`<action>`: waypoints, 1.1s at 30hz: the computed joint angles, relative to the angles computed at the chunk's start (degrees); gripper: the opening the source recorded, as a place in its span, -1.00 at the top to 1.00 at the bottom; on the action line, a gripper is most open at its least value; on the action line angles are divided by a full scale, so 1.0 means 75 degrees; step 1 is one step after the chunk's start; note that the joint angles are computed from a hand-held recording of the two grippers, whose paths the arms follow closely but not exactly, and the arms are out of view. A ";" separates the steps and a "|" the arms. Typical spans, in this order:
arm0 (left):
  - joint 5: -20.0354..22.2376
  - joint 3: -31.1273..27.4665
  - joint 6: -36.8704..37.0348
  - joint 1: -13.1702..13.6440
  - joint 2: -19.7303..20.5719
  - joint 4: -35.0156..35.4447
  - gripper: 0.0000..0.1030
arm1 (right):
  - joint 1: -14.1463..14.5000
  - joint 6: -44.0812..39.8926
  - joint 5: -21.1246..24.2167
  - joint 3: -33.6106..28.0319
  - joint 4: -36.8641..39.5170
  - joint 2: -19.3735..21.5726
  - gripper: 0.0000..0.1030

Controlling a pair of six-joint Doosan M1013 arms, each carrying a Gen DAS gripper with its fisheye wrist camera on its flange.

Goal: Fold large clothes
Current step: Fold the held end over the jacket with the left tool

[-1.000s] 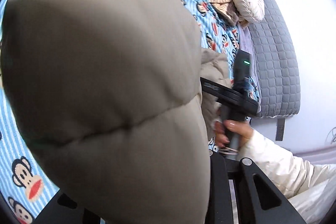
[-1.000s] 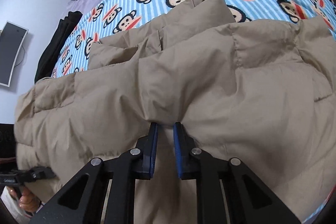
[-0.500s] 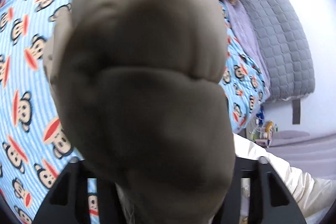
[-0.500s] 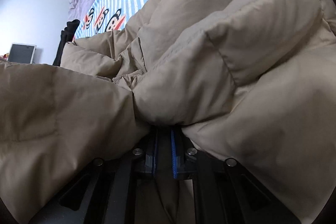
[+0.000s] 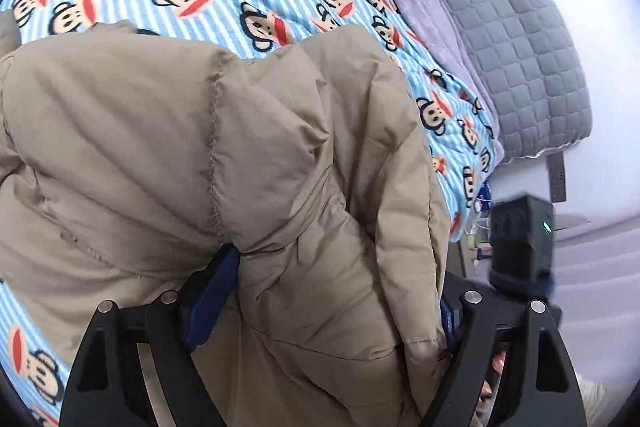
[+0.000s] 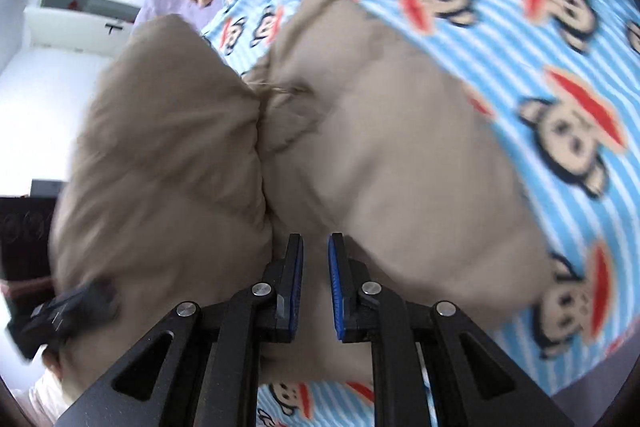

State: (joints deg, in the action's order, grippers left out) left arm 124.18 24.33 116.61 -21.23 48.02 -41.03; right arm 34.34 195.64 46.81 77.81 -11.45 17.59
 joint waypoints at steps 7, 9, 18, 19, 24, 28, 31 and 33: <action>-0.1176 0.1273 0.0892 -0.0474 -0.0507 0.0762 -0.62 | 0.0626 0.1101 0.0480 0.0115 -0.0758 -0.0302 -0.56; -0.1401 0.1420 0.0978 -0.0612 -0.0561 0.0884 -0.62 | 0.0751 0.1000 0.0347 0.0093 -0.0915 -0.0333 -0.56; -0.1920 0.1666 0.1497 -0.0685 -0.0889 0.1244 -0.62 | 0.0783 0.0159 -0.0670 -0.0112 -0.1002 -0.0239 -0.59; -0.2068 0.1657 0.1580 -0.0631 -0.0947 0.1127 -0.62 | 0.0771 0.0064 -0.0583 -0.0221 -0.0995 -0.0174 -0.59; -0.3878 0.1913 0.2130 -0.0209 -0.1362 0.1124 -0.62 | 0.0636 0.0315 0.1256 -0.0881 -0.1057 0.0235 -0.02; -0.4861 0.1772 0.1699 0.0048 -0.1226 0.1872 -0.62 | 0.0561 0.0351 0.1153 -0.0646 -0.1023 0.0163 0.65; -0.5007 0.1530 0.1213 0.0034 -0.0927 0.2537 -0.62 | 0.0621 -0.0151 0.1509 -0.0887 -0.1107 0.0269 0.66; -0.5126 0.1578 0.1102 -0.0029 -0.0865 0.2583 -0.62 | 0.0692 -0.0471 0.1845 -0.1007 -0.1232 0.0309 0.66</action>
State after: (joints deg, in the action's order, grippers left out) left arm 85.74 36.17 124.87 -21.44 41.53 -21.66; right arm 39.53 192.11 60.65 70.25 -20.69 19.90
